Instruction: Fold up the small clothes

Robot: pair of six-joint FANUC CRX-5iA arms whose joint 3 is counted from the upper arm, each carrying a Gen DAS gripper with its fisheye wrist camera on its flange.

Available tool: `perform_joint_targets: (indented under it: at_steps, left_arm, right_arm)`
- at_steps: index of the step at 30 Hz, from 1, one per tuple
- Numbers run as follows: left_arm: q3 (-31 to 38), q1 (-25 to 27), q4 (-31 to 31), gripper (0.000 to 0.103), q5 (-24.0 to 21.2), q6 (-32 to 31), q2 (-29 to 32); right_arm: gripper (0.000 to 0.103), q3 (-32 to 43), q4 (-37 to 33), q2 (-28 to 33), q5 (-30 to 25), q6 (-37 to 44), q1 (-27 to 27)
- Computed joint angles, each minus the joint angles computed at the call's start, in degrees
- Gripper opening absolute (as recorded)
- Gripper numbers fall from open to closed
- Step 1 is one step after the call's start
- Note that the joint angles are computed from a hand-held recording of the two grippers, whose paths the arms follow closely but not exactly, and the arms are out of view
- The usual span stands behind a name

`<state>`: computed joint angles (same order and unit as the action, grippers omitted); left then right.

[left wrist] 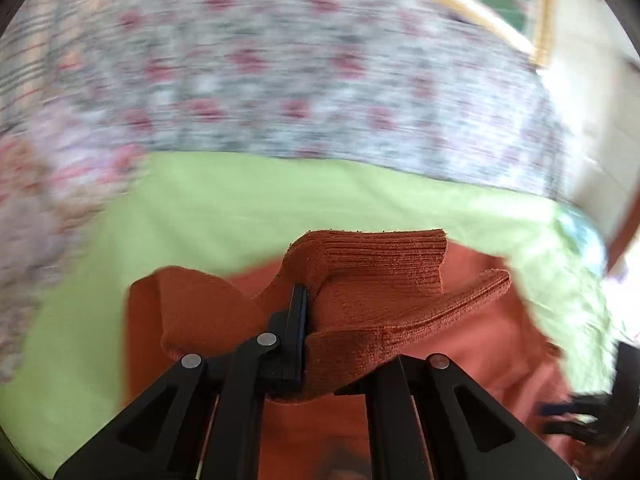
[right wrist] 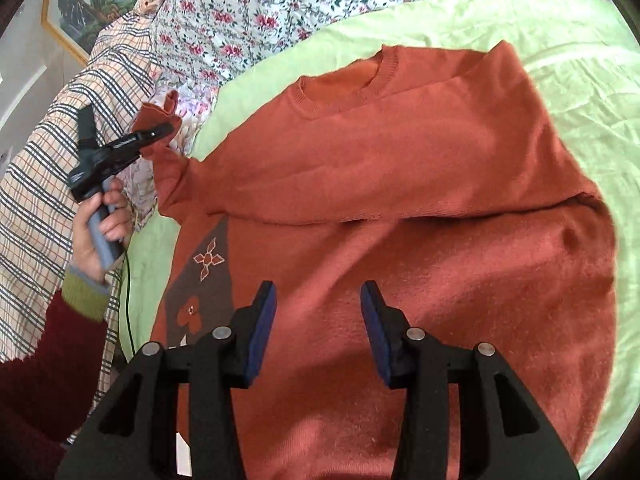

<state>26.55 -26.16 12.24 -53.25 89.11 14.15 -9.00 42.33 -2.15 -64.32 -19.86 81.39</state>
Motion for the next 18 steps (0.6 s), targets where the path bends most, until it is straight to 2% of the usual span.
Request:
perform_joint_targets:
  at_steps: [3, 7, 8, 13, 16, 18]
  left_arm:
    - [3.26, -4.69, 3.48, 0.006, -1.96, -2.79, 3.58]
    - [9.81, -9.33, 3.57, 0.006, -6.18, -4.11, 10.01]
    - [9.99, -9.79, 3.50, 0.006, -6.43, -4.20, 10.74]
    - [19.42, -11.56, 1.42, 0.008, -13.56, -3.05, 19.10]
    - [20.70, -11.60, 0.19, 0.023, -15.38, -2.39, 20.49]
    - [17.22, -11.69, 0.14, 0.038, -14.17, -2.43, 18.41]
  right_arm:
    - [0.045, -0.82, 1.00, -1.05, -2.01, -1.58, 1.31]
    - [0.045, -2.79, 2.54, -2.58, -4.08, -4.98, 2.88]
    - [0.045, -3.16, 2.56, -2.86, -4.37, -5.61, 3.11]
    - [0.045, -4.71, 2.11, -4.16, -5.72, -7.26, 3.66]
    - [0.045, -5.28, 2.35, -4.65, -5.84, -7.44, 3.46]
    - [0.045, -5.67, 3.23, -4.90, -5.50, -6.97, 3.16]
